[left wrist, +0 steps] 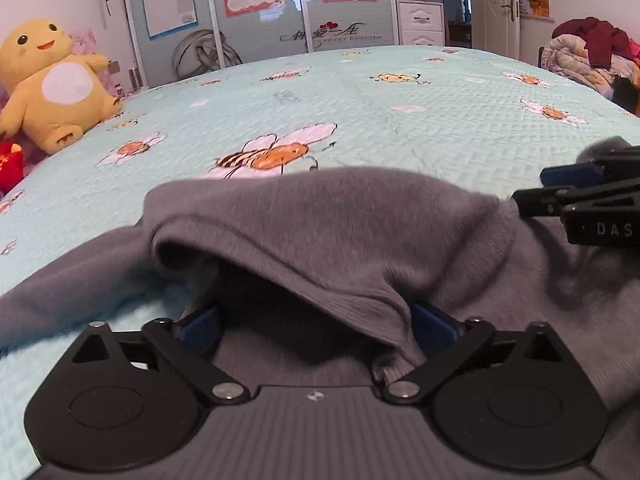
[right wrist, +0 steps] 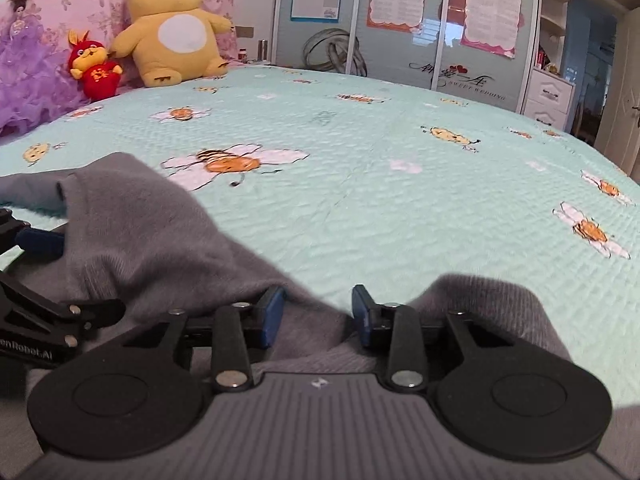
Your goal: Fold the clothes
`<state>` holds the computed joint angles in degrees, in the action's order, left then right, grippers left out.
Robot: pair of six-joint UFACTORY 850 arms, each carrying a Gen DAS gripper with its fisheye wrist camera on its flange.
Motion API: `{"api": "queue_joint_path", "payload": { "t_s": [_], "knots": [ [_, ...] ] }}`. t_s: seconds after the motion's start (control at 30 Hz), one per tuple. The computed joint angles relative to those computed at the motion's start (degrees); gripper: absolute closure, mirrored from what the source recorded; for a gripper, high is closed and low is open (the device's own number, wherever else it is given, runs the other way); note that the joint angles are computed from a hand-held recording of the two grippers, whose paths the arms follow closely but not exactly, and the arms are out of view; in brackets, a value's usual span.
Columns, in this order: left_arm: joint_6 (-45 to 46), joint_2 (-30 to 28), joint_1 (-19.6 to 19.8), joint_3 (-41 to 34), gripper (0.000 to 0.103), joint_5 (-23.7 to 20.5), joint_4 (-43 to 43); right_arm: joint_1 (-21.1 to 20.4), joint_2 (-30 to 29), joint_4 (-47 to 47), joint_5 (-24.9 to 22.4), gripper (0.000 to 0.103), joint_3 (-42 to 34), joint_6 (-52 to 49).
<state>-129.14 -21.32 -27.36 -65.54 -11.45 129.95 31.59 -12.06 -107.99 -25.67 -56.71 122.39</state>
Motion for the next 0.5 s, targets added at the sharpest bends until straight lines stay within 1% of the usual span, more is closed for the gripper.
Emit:
{"api": "queue_joint_path", "payload": {
  "t_s": [0.03, 0.1, 0.17, 0.23, 0.3, 0.33, 0.37, 0.43, 0.47, 0.5],
  "knots": [
    [-1.8, -0.9, 0.3, -1.1, 0.0, 0.6, 2.1, -0.4, -0.8, 0.0, -1.3, 0.059, -0.6, -0.1],
    [-3.9, -2.4, 0.7, -3.1, 0.0, 1.3, 4.5, -1.3, -3.1, 6.0, -5.1, 0.06, -3.3, -5.0],
    [-6.0, -3.8, 1.0, -5.1, 0.0, 1.9, 6.9, -3.5, -4.7, 9.4, -4.5, 0.06, -5.2, -5.0],
    [-7.9, -5.2, 1.2, -7.0, 0.0, 2.5, 8.9, -5.0, -4.4, 8.7, -3.4, 0.061, -5.2, 0.6],
    [-10.4, -5.9, 1.4, -8.0, 0.0, 3.1, 10.9, -4.8, -2.1, 2.6, -4.7, 0.061, -3.0, 10.2],
    [-11.3, -6.1, 1.5, -8.3, 0.0, 3.4, 11.4, -4.3, -0.2, -0.7, -4.3, 0.061, -1.5, 13.5],
    [-11.2, -6.1, 1.5, -8.4, 0.0, 3.3, 11.0, -3.7, 1.9, -4.1, -2.9, 0.061, 0.2, 15.7],
    [-8.2, -6.2, 1.3, -8.7, 0.0, 3.3, 7.8, -1.5, 6.3, -9.6, 0.9, 0.06, 3.5, 16.6],
    [-6.8, -6.0, 1.2, -8.7, 0.0, 3.5, 6.2, 0.5, 8.2, -10.4, 2.1, 0.058, 5.2, 14.0],
    [-7.7, -5.4, 1.3, -8.1, 0.001, 3.9, 7.1, 2.6, 9.9, -10.0, 3.4, 0.052, 6.6, 10.4]
  ]
}}
